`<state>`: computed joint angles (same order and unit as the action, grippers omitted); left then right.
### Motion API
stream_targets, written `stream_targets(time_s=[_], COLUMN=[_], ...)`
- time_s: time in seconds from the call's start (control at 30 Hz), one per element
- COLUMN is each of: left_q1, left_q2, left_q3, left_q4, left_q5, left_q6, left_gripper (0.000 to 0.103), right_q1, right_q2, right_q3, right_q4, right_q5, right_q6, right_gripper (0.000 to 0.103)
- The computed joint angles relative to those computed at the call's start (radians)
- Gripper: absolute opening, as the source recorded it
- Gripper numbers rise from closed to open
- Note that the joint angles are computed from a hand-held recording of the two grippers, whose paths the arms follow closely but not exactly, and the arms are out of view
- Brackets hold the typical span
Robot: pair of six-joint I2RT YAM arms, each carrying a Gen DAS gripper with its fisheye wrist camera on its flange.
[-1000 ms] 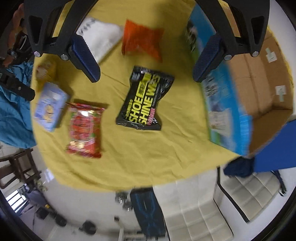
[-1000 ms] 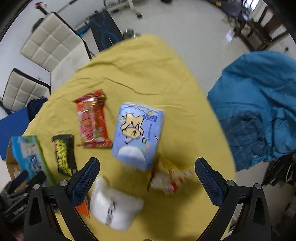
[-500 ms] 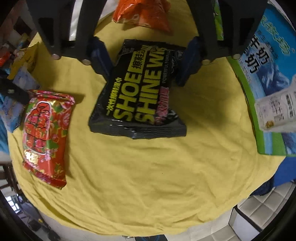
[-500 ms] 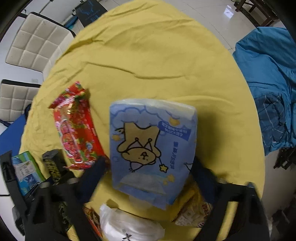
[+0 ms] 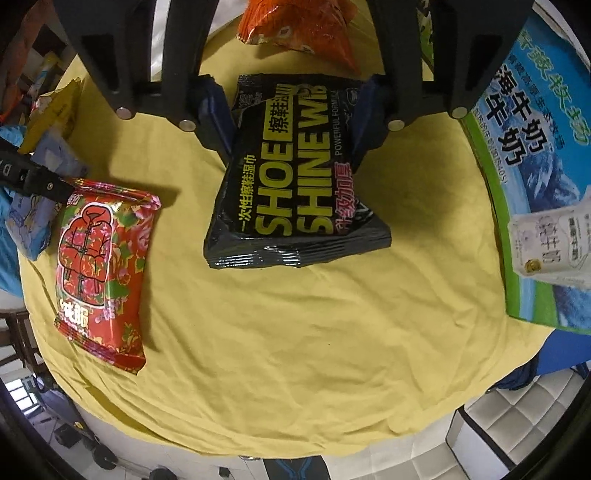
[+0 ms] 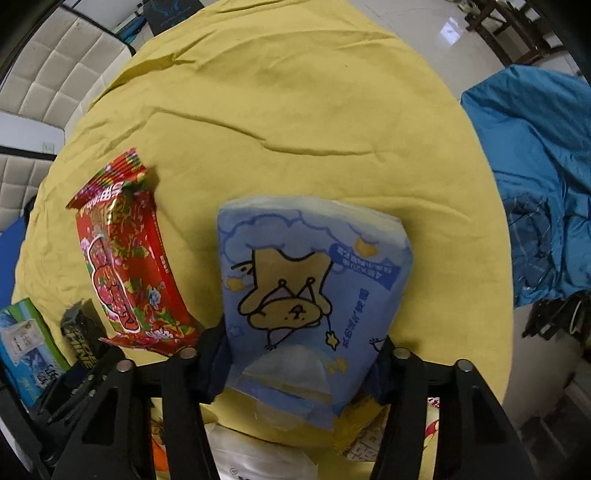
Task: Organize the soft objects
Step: 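Carry both packs into the cardboard box with both tools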
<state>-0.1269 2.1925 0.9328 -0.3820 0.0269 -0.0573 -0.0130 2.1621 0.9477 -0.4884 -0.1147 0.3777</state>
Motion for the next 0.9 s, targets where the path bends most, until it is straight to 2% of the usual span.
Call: stream_targets(time_s=[0.07, 0.13, 0.17, 0.3, 0.5, 0.67, 0.77, 0.9], left_q1=[-0.004, -0.008, -0.023, -0.039, 0.038, 0.079, 0.125, 0.263], left_q2=[-0.049, -0.092, -0.139, -0.237, -0.523, -0.798, -0.9, -1.021], left_q3=[-0.032, -0.067, -0.041, -0.086, -0.205, -0.228, -0.15, -0.113], left_q4=[-0.006, 0.002, -0.066, -0.073, -0.154, -0.324, -0.466, -0.595], left_q5=[-0.001, 0.002, 0.003, 0.004, 0.023, 0.043, 0.064, 0.112], left_q6=[-0.009, -0.018, -0.034, -0.046, 0.028, 0.058, 0.084, 0.196], left_gripper=[0.05, 0.05, 0.049, 0.048, 0.048, 0.048, 0.048, 0.048], right_q1=[0.015, 0.026, 0.029, 0.055, 0.093, 0.163, 0.257, 0.412], right_q2=[-0.016, -0.036, -0.048, -0.131, -0.344, -0.584, -0.72, -0.852], right_q3=[-0.01, -0.021, -0.029, -0.068, -0.158, -0.213, -0.213, -0.165], right_q4=[0.001, -0.001, -0.003, -0.02, -0.082, -0.194, -0.281, -0.393], right_q5=[0.012, 0.019, 0.021, 0.028, 0.009, -0.008, -0.014, -0.007], right_q6=[-0.004, -0.007, -0.008, -0.008, -0.025, -0.026, 0.038, 0.128], right_gripper=[0.051, 0.05, 0.049, 0.048, 0.048, 0.048, 0.048, 0.048])
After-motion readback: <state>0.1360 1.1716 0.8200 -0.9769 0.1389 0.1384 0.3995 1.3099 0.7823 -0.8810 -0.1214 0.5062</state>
